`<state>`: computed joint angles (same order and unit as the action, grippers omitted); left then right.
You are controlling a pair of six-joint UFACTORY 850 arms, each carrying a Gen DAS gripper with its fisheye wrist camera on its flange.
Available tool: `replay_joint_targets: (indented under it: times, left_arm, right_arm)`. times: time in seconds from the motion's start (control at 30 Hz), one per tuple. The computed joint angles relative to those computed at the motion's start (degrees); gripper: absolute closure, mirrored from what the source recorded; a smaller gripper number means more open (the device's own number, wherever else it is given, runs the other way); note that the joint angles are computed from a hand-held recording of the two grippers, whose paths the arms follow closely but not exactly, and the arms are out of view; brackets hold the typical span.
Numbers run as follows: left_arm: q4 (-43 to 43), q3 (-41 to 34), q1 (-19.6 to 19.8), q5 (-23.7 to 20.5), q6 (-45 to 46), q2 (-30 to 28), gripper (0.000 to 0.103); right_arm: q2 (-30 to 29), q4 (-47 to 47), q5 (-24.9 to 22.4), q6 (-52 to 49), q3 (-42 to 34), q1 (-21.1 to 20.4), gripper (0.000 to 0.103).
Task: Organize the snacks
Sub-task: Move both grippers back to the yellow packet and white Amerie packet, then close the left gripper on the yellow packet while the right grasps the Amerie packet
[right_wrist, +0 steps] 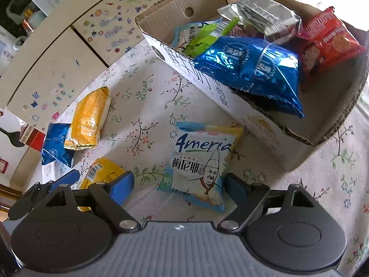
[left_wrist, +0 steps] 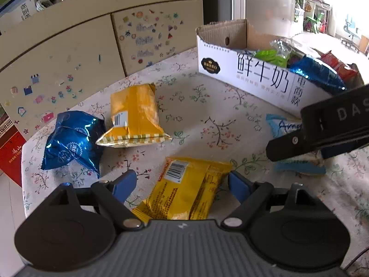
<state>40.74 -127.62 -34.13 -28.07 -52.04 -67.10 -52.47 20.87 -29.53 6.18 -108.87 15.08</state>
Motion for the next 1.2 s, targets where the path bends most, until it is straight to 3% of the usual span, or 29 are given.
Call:
replay_joint_targets:
  times: [0.2,0.3,0.37,0.43,0.5,0.77,0.97,1.03,1.13,1.2]
  left_arm:
    - [-0.8,0.8,0.5,2.0,-2.7,0.1,0.019]
    - [-1.8,2.1,0.6,3.5,-2.7,0.9,0.029]
    - [-2.1,2.4,0.5,3.6,-2.5,1.2,0.04]
    - [-1.9,2.5,0.3,3.4,-3.4,1.4,0.048]
    - [-1.4,2.6,0.2,2.9,-4.7,1.5,0.052]
    - [0.7,5.5,0.1,1.1,-13.4,3.6,0.055]
    - [2.8,9.4,0.1,1.0,-22.3,6.3,0.055]
    - [4.5,11.2,0.0,1.7,-26.1,7.4,0.055]
    - [6.9,12.7,-0.5,1.3,-29.8,8.3,0.055]
    - [7.5,13.0,-0.8,0.4,-31.6,8.5,0.055]
  right_arm:
    - [-0.2,-5.7,2.3,2.8,0.1,1.0,0.012]
    - [-0.4,-9.1,3.2,4.5,0.0,1.5,0.013]
    - [-0.3,-11.8,4.1,5.8,0.4,1.8,0.019]
    - [0.1,-15.0,5.4,6.8,1.1,2.1,0.033]
    - [0.2,-15.7,6.3,6.7,1.5,2.1,0.041]
    - [0.7,-3.1,6.6,-5.9,2.4,0.9,0.051]
    - [1.4,13.5,4.2,-22.1,3.5,-0.6,0.058]
    - [1.8,16.4,4.2,-26.6,4.3,-0.8,0.069]
    - [2.0,21.2,2.4,-32.9,4.4,-1.2,0.069]
    - [2.1,20.5,2.5,-32.3,4.7,-1.2,0.064]
